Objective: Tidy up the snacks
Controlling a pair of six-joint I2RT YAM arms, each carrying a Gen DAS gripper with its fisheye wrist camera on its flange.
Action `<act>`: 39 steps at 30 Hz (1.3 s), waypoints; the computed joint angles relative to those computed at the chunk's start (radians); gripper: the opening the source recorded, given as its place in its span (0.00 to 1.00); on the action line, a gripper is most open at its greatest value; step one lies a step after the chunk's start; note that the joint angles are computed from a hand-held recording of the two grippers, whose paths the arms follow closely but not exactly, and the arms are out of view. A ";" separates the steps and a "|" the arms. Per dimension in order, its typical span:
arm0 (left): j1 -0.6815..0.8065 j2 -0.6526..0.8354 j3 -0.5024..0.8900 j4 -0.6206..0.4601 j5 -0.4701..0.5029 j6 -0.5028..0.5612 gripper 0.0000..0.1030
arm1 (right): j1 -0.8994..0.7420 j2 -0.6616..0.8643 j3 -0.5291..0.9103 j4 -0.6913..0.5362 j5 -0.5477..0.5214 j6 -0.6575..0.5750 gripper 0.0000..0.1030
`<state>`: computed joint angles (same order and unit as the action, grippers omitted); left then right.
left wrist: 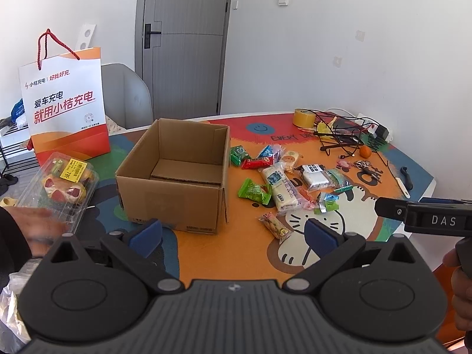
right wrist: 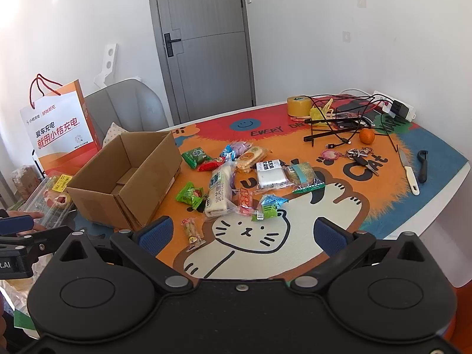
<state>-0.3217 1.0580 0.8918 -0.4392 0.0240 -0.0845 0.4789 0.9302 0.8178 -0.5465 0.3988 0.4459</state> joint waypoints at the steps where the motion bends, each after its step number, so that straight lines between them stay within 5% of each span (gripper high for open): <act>1: 0.002 0.000 0.000 0.000 0.001 -0.001 0.99 | 0.000 0.000 0.000 0.000 0.000 0.000 1.00; 24: -0.010 -0.005 -0.005 0.015 -0.014 -0.016 0.99 | -0.002 -0.010 -0.008 0.017 0.009 -0.014 1.00; 39: -0.045 0.125 0.044 0.138 -0.075 -0.079 0.99 | -0.156 0.064 -0.016 0.121 -0.149 -0.074 1.00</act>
